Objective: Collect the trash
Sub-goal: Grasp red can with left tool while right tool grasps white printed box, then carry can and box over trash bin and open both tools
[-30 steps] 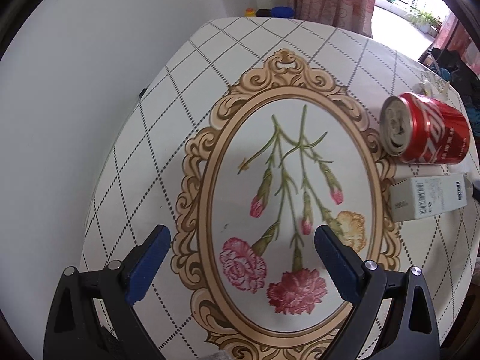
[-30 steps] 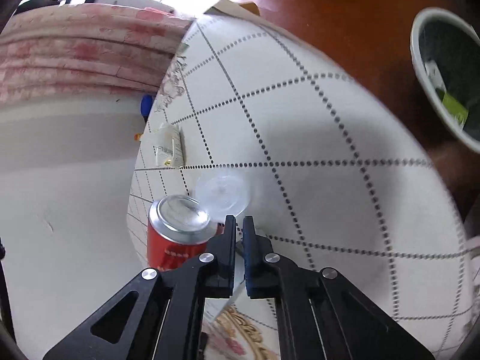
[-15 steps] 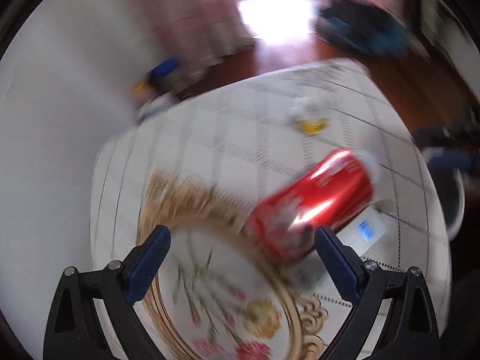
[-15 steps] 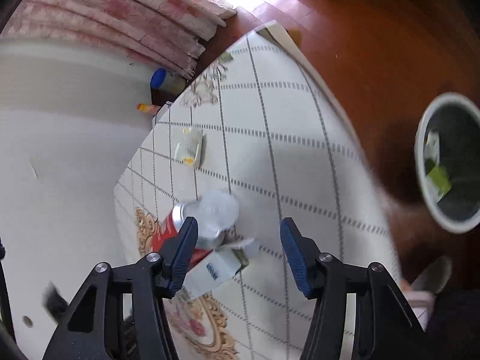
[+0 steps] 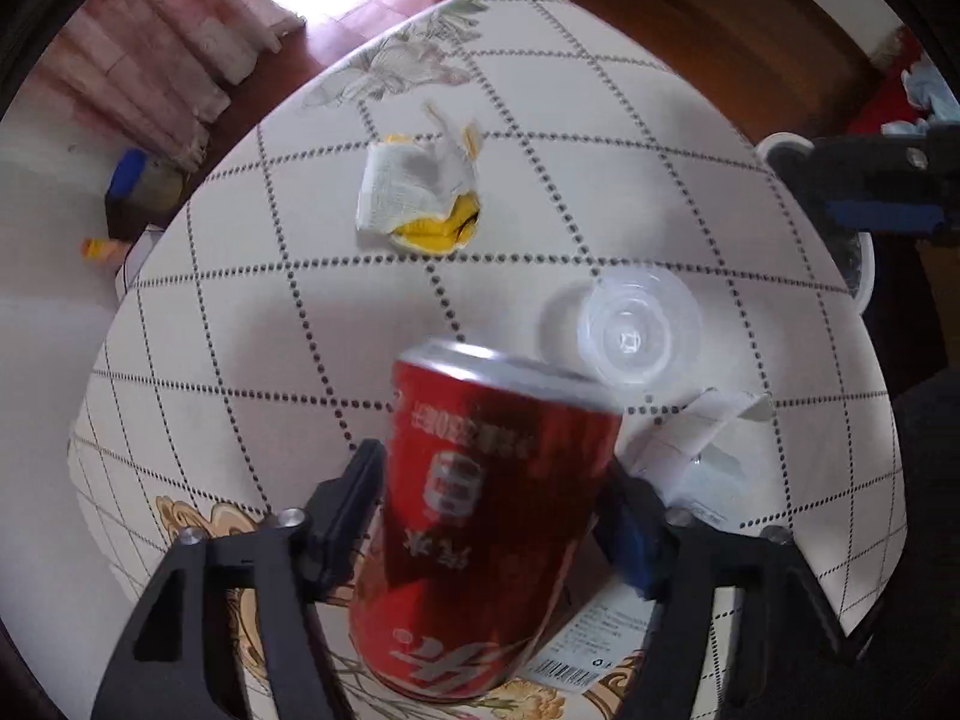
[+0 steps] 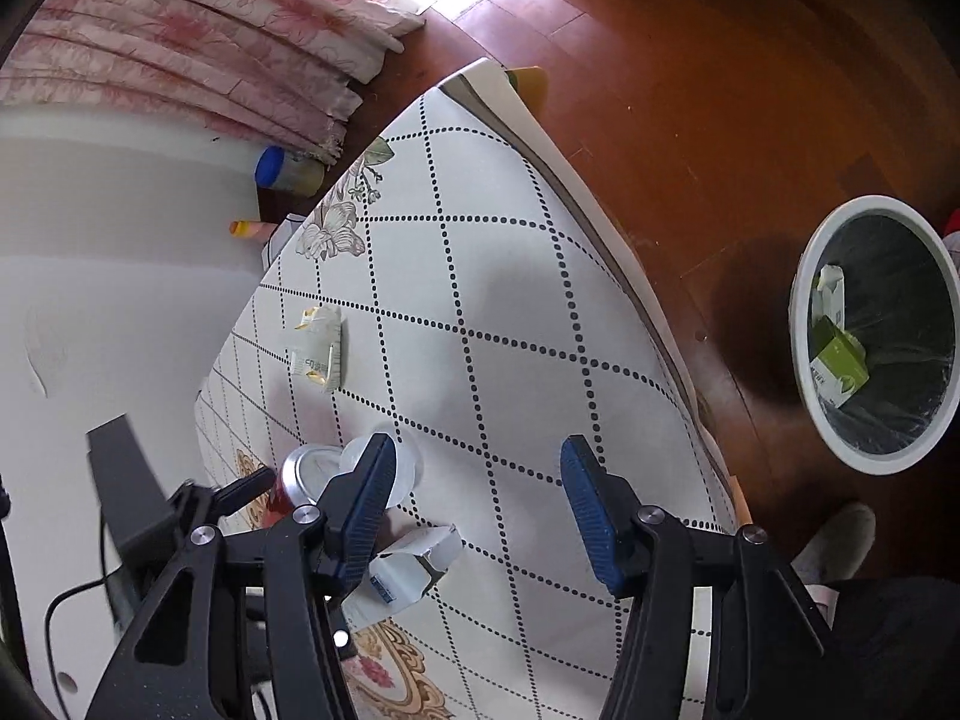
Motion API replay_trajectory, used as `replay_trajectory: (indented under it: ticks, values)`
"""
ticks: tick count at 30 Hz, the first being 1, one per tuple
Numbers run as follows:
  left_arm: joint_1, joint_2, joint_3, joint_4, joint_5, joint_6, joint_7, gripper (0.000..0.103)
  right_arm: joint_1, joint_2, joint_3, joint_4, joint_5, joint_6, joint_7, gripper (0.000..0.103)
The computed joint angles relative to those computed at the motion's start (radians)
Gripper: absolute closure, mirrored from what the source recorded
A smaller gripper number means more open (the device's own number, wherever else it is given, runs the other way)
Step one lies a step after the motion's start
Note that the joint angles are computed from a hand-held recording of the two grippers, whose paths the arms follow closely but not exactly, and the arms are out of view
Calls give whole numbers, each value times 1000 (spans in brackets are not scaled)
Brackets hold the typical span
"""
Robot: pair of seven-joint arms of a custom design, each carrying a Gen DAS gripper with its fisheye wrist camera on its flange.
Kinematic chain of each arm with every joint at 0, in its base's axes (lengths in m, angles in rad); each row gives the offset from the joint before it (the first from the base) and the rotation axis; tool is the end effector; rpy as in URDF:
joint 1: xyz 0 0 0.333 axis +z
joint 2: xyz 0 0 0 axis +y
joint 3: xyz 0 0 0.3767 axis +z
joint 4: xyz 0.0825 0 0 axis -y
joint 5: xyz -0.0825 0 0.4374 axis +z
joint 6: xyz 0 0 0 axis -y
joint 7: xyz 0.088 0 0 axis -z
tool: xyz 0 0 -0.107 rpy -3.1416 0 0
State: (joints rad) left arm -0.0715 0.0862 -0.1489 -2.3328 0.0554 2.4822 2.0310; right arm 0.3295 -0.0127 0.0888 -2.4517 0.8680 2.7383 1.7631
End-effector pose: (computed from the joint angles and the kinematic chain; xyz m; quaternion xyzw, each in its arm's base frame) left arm 0.5468 -0.1225 0.3270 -0.4114 0.9108 -0.0110 0.0323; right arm 0.4949 0.1875 0.3450 -0.4791 0.8388 0.1329 0.2219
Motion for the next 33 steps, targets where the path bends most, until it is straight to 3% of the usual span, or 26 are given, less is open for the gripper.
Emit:
replay_trajectory:
  ticks: [3,4,6,9,13,18,20,23,24,25,27,33]
  values:
    - [-1,-24,10,-35,40,45,-78,39,5,-17,3,-14,20,2,1,44]
    - [3,-44,21,-55,74,67,-161,39,10,-28,5,-22,35,6,1,44]
    - [26,-84,36,-85,29,53,-233,39,24,-47,11,-37,50,17,13,44]
    - [75,-175,63,-171,-6,96,-377,39,62,-66,23,-52,87,35,29,44]
    - [134,-330,122,-326,-154,98,-426,39,127,-45,52,-36,184,55,41,41]
    - [188,-450,143,-458,-188,95,-482,39,171,46,96,19,126,94,215,33]
    - [190,-461,156,-484,-208,107,-478,39,180,89,114,43,20,132,336,32]
    - [199,-460,153,-494,-205,122,-483,40,224,132,65,71,-379,132,645,33]
    - [201,-463,147,-499,-202,129,-490,40,230,143,54,82,-473,115,699,35]
    - [200,-464,145,-500,-201,133,-491,40,229,154,50,99,-541,85,727,47]
    - [197,-471,144,-506,-197,143,-487,40,210,158,71,114,-592,67,692,48]
    - [187,-549,155,-544,-195,126,-447,41,163,134,118,159,-616,-156,387,55]
